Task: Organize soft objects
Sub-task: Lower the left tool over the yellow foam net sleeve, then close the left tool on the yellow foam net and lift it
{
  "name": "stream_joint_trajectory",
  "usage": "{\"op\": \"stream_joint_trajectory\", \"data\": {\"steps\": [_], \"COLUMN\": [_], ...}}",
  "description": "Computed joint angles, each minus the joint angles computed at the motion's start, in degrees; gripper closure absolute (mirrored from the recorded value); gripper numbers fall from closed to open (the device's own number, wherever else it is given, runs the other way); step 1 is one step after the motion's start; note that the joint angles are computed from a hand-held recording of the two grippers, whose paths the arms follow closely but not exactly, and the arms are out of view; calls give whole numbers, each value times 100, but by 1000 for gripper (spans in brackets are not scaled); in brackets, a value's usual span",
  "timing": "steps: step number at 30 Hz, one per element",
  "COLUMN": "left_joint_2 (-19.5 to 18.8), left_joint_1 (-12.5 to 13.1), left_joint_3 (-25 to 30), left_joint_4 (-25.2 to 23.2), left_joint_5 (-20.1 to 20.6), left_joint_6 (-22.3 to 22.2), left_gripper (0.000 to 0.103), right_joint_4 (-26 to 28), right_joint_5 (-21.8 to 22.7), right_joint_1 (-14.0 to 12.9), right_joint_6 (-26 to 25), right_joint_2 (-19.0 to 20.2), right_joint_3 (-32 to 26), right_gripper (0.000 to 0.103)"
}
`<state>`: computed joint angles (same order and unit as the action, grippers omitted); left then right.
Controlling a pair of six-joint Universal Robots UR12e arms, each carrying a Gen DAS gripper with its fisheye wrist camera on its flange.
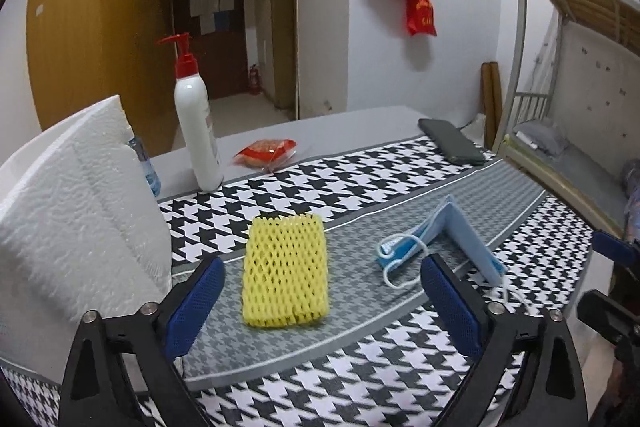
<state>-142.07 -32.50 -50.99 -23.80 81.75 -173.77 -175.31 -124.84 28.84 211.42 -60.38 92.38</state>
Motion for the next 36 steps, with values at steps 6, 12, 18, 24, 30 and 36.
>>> {"op": "stream_joint_trajectory", "data": {"steps": [6,12,18,24,30,36], "left_joint_2": [-264,-472,-579,-684,-751,-751], "left_joint_1": [24,40,52,61,37,86], "left_joint_3": [514,919,1100,1307,1425,1427], "left_joint_4": [-664,-1320,-1576,-1864,-1991,-1949], "left_joint_5": [11,60,128,151,305,201], "left_joint_6": [-208,-284,-239,-165,-15,-125], "left_gripper": [11,22,35,43,53,78], "right_joint_4": [42,143,311,454,608,880], "right_joint_5": [127,291,443,636,836,1019], "right_joint_1": [-62,-129,-186,-250,-306,-365], "right_joint_6": [-50,-67,-165,-281,-426,-504], "right_joint_2": [6,0,12,46,82,133], "right_joint_3": [-12,-35,-98,-186,-300,-478], "right_gripper": [1,1,1,1,1,1]}}
